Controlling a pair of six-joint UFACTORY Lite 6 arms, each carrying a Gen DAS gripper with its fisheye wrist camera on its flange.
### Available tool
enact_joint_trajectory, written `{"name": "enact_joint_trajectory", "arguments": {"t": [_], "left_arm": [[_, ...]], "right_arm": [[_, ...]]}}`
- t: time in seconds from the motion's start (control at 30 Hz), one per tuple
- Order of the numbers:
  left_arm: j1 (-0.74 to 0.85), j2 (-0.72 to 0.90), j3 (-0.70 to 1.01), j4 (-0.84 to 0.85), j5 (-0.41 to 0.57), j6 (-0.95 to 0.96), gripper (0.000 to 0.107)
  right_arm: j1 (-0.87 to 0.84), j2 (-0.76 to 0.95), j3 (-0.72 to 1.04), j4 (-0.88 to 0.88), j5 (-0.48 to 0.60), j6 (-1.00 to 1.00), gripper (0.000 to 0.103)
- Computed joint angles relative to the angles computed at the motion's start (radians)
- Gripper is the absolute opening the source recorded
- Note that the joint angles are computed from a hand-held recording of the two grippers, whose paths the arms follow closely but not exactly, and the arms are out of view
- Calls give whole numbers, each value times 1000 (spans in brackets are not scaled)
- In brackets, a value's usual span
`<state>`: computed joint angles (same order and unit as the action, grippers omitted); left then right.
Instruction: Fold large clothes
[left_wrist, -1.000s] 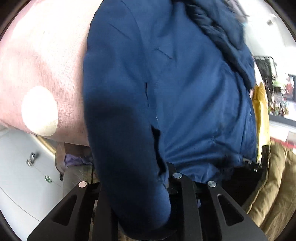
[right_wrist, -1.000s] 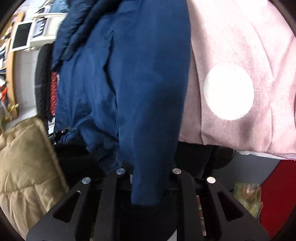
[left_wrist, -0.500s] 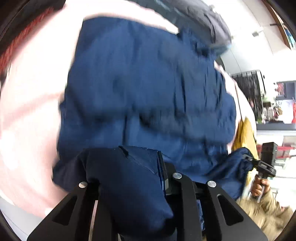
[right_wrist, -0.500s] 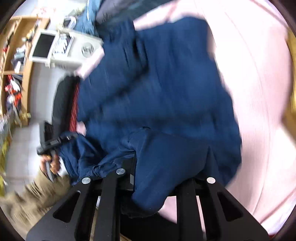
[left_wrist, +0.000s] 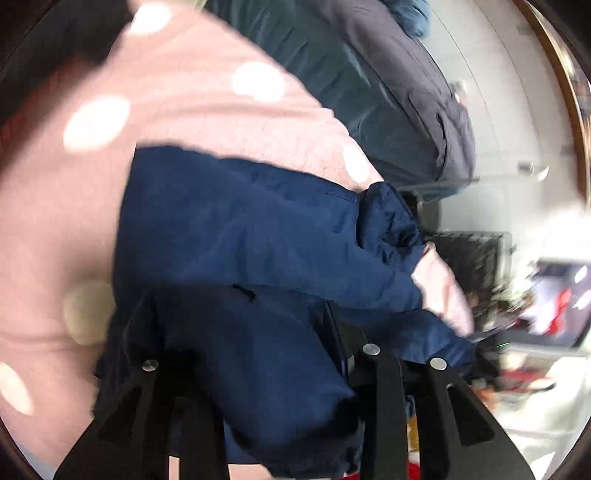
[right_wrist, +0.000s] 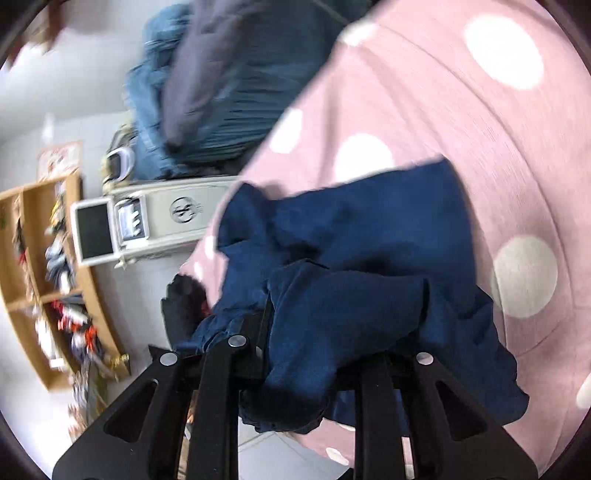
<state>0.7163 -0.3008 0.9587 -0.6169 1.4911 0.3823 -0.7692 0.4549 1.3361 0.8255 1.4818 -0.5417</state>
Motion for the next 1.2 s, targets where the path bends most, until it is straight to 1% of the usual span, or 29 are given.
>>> {"name": "enact_joint_trajectory", "arguments": {"t": [0.07,0.1,0.13,0.17,0.23,0.27,0.3,0.37,0.43,0.5,0.53,0.57,0.63,0.7,0.73,0.77,0.83,0.87,0.9,0.97,1.03,1.07,1.1,1.13,1.17,1.2], "left_arm": [[149,58,25,-38,107,69,36],[195,75,56,-41,148,88,38],[244,97,115,-38,194,112,45],[303,114,214,-14,230,149,63],[392,137,378,13,240,202,84],[465,158,475,7,250,256,85],[501,175,530,8,267,283,85],[552,198,593,28,296,329,86],[564,146,548,89,287,383,86],[567,48,428,147,275,442,86],[571,1,363,167,271,469,86],[579,-51,293,182,268,491,86],[592,-165,135,220,247,522,86],[568,-284,-11,260,207,537,86],[521,-327,-57,268,178,507,86],[483,-380,-110,282,155,491,86],[407,-445,-170,290,128,438,86],[367,-469,-192,293,111,404,86],[292,-501,-205,303,83,334,86],[202,-530,-215,308,44,260,86],[131,-541,-188,302,20,195,86],[101,-550,-173,301,10,170,86],[45,-559,-155,312,-9,126,87],[-19,-567,-141,328,-26,78,89],[-59,-581,-136,339,-35,62,91],[-106,-604,-143,360,-47,45,92]], "right_arm": [[-27,58,-12,19,4,-3,22],[-38,80,-18,24,8,-4,22],[-39,114,0,24,18,7,23],[-32,140,24,20,24,19,23],[-8,164,71,6,30,36,25],[-4,185,110,-1,45,46,27],[12,204,136,8,47,67,30],[11,221,149,37,63,113,40],[4,250,144,138,66,192,69],[-30,233,73,286,55,225,79],[-45,221,54,329,60,230,82],[-52,216,53,340,67,235,84],[-64,184,52,320,82,220,85],[-72,141,90,222,84,170,85],[-80,131,105,201,97,147,85],[-99,133,123,199,119,131,85],[-181,155,136,281,178,142,85],[-212,168,146,311,190,161,86],[-257,167,156,339,183,183,89],[-292,160,212,295,163,190,90],[-282,112,254,111,120,126,90],[-259,60,230,7,73,61,90],[-226,-27,165,-98,-7,-32,90],[-201,-106,108,-184,-69,-93,90],[-182,-211,9,-239,-149,-180,90],[-173,-315,-95,-271,-206,-278,90]]}}
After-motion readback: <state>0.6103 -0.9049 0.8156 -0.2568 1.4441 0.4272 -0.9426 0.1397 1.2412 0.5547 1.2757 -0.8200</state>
